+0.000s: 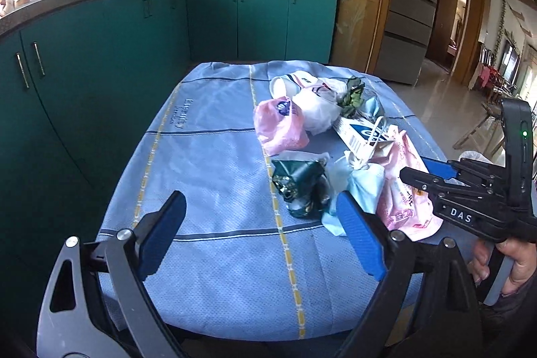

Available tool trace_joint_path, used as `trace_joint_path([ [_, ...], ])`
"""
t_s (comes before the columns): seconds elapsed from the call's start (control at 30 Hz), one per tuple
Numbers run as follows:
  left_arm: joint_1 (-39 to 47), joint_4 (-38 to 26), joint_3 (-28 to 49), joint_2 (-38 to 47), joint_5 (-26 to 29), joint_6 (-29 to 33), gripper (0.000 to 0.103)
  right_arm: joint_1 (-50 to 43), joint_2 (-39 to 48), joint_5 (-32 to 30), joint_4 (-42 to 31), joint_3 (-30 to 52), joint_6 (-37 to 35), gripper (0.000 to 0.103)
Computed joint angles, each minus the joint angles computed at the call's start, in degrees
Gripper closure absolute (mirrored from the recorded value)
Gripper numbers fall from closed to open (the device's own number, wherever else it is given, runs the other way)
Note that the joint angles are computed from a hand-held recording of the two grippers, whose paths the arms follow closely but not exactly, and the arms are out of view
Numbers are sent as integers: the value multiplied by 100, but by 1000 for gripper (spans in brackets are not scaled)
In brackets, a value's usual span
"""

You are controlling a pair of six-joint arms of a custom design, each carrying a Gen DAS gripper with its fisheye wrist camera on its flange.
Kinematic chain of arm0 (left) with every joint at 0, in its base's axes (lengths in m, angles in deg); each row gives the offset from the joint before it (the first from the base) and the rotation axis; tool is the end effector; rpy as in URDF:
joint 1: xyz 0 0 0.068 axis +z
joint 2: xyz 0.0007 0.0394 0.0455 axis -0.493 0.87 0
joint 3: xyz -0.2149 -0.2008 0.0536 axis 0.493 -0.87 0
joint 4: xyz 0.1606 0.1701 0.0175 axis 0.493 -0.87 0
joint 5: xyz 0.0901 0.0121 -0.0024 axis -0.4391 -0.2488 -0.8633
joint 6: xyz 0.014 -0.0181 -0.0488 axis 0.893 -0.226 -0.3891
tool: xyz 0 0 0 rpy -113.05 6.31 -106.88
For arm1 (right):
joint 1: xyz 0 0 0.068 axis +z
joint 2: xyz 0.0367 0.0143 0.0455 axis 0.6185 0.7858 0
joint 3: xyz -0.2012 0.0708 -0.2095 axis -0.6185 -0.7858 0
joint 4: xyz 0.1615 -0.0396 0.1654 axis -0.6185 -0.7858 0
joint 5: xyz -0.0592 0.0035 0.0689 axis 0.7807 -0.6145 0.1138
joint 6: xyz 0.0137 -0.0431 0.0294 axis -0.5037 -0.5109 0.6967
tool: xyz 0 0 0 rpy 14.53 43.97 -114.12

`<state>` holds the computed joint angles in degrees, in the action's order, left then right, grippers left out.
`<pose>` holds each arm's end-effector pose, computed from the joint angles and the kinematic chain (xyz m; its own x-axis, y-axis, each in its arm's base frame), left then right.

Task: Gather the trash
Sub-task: 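Grasp the pink wipes package with the right tool while the left tool returns to the table, then grasp the dark green bag with the left tool while the right tool holds the pink package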

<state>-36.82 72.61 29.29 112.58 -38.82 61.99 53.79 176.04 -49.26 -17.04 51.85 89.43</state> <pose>0.3031 -0.0391 0.0651 -0.6524 0.0704 -0.7546 0.1280 0.9916 -0.0181 0.3235 0.0927 0.0412 -0.7017 -0.1075 -0.7043 -0.2545 0.9612 0.1068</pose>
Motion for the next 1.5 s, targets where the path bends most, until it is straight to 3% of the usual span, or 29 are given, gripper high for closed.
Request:
trace_joint_path([
  [0.1, -47, -35, 26, 42, -7, 12, 12, -48, -33, -114, -44, -120, -195, 66],
  [0.17, -51, -72, 57, 66, -7, 8, 12, -60, -47, -97, 133, -234, -218, 58],
  [0.23, -44, -92, 78, 98, -13, -9, 11, -58, -44, 58, 337, -299, -174, 23],
  [0.3, -29, -137, 97, 112, -3, -11, 11, -41, -23, 265, 320, -204, -164, 18],
  [0.47, -7, -151, 76, 104, -39, 7, 11, -77, 290, 288, -420, 568, -131, 17],
  [0.6, 31, -179, 87, 104, -70, 27, 10, 4, 478, 119, -616, 847, -97, 17],
  [0.67, 71, -231, 119, 111, -39, 9, 10, 31, 491, 75, -615, 861, -119, 23],
  [0.83, 102, -318, 166, 121, 24, -22, 10, 24, 377, -65, -606, 725, -137, 40],
  [1.17, 135, -341, 228, 203, -13, -33, 10, -107, -233, 115, -123, -80, -191, 42],
  [1.5, 306, -720, 523, 311, -224, -157, 10, -406, -309, 110, -11, -288, -226, 42],
])
